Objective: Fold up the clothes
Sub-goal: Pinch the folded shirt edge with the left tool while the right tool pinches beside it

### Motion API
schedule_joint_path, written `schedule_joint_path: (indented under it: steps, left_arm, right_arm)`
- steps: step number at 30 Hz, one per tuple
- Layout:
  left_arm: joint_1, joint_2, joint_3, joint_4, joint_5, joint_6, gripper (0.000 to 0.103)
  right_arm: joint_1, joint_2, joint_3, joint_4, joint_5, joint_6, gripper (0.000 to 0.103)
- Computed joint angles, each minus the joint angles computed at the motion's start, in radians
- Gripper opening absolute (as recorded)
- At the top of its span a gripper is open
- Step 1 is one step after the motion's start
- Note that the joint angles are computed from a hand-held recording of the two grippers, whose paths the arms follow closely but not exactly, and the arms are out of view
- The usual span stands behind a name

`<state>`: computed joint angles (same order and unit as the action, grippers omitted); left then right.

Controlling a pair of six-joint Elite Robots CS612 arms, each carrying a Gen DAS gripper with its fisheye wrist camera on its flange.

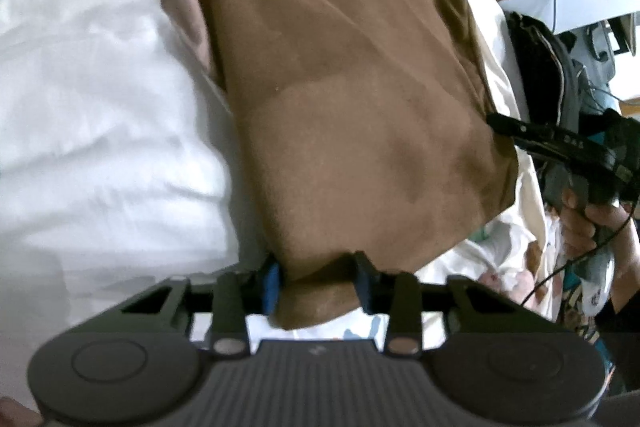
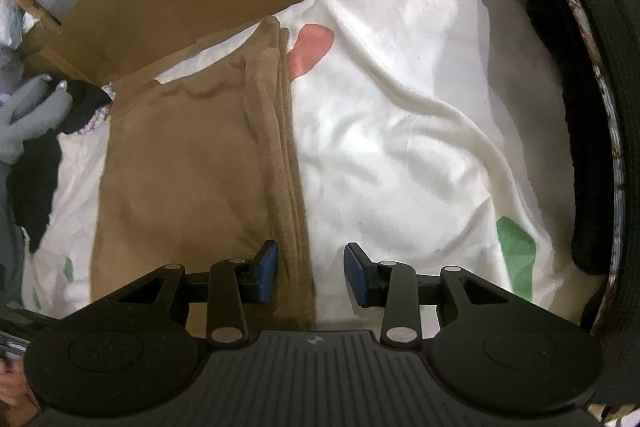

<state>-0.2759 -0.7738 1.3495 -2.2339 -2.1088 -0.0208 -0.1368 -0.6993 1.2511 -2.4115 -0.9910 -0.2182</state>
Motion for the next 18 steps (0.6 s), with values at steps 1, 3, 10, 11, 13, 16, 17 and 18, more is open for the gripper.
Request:
schedule_joint_path:
  steps: [1, 3, 10, 11, 13, 16, 17, 18]
  left_arm:
    - [0.002, 0.0, 0.0, 0.007, -0.002, 0.0, 0.022]
    - [0.006, 0.002, -0.012, 0.042, -0.012, 0.02, 0.013]
    - [0.005, -0.001, -0.045, 0.128, 0.011, 0.097, 0.007]
    - [0.006, 0.0, -0.049, 0.136, 0.011, 0.103, 0.007]
    - [0.006, 0.004, -0.055, 0.149, 0.013, 0.112, 0.007]
    - [0.002, 0.009, -0.054, 0.14, 0.029, 0.107, 0.016]
    - [0.0, 0.01, -0.051, 0.133, 0.038, 0.097, 0.021]
    - [0.001, 0.01, -0.045, 0.122, 0.038, 0.09, 0.025]
  right_arm:
    - [-0.003, -0.003, 0.001, 0.017, 0.015, -0.005, 0.043]
    - [-0.009, -0.008, -0.001, 0.065, 0.047, -0.024, 0.043]
    - [-0.015, -0.033, 0.016, 0.178, 0.039, -0.138, 0.044]
    - [-0.015, -0.034, 0.015, 0.195, 0.037, -0.147, 0.044]
    - [-0.016, -0.034, 0.012, 0.23, 0.034, -0.164, 0.044]
    - [-0.013, -0.028, 0.002, 0.286, 0.018, -0.198, 0.044]
    - [-0.012, -0.027, 0.006, 0.281, 0.01, -0.203, 0.043]
    - [-0.012, -0.028, 0.011, 0.271, 0.01, -0.202, 0.043]
